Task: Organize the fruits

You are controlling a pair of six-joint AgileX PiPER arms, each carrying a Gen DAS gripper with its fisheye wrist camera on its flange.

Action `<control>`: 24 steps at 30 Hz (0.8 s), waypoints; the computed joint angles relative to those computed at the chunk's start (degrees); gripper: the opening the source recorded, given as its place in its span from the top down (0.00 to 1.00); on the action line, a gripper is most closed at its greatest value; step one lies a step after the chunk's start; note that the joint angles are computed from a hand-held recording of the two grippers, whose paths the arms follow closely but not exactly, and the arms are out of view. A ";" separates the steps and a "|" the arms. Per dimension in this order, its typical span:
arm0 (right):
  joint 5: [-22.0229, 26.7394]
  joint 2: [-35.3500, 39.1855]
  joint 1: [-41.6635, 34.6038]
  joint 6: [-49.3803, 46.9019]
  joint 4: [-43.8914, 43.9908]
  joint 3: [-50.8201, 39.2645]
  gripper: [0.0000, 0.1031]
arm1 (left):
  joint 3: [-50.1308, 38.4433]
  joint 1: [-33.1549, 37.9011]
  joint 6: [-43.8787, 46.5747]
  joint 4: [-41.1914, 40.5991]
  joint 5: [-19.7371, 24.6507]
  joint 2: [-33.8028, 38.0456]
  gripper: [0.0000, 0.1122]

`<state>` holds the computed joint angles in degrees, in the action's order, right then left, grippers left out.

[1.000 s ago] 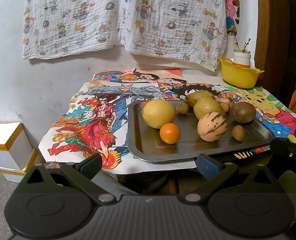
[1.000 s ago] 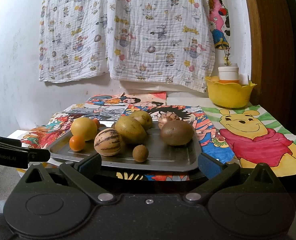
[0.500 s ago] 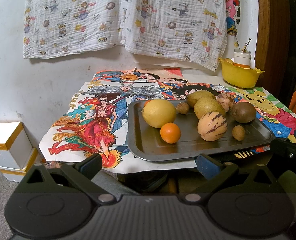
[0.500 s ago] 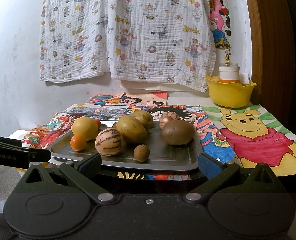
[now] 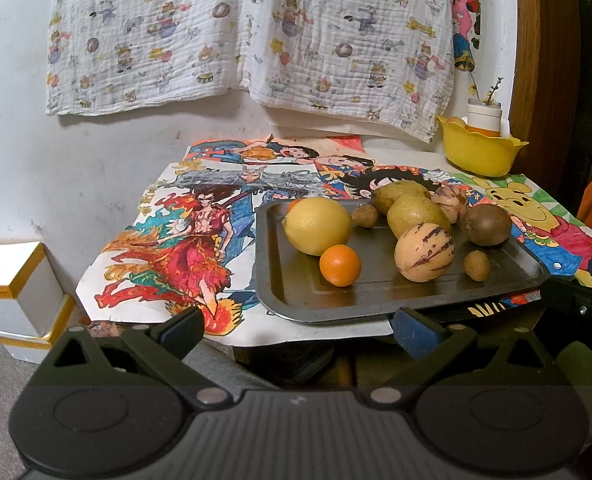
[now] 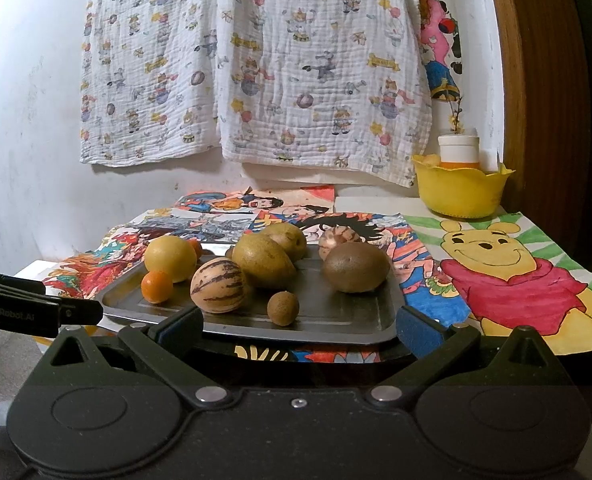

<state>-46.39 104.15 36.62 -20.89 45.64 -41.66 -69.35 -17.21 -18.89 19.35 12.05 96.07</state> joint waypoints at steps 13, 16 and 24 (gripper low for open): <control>2.19 0.10 -1.46 1.49 -1.46 -0.36 0.01 | -1.04 -0.65 -4.20 4.02 0.76 1.28 0.09; 4.20 0.34 -3.02 2.56 -2.85 -1.01 0.01 | -1.87 -0.68 -3.99 3.81 1.40 2.05 0.09; 3.57 0.92 -5.11 7.24 -8.98 -1.01 0.01 | -3.51 -0.15 2.23 -2.52 2.29 3.49 0.09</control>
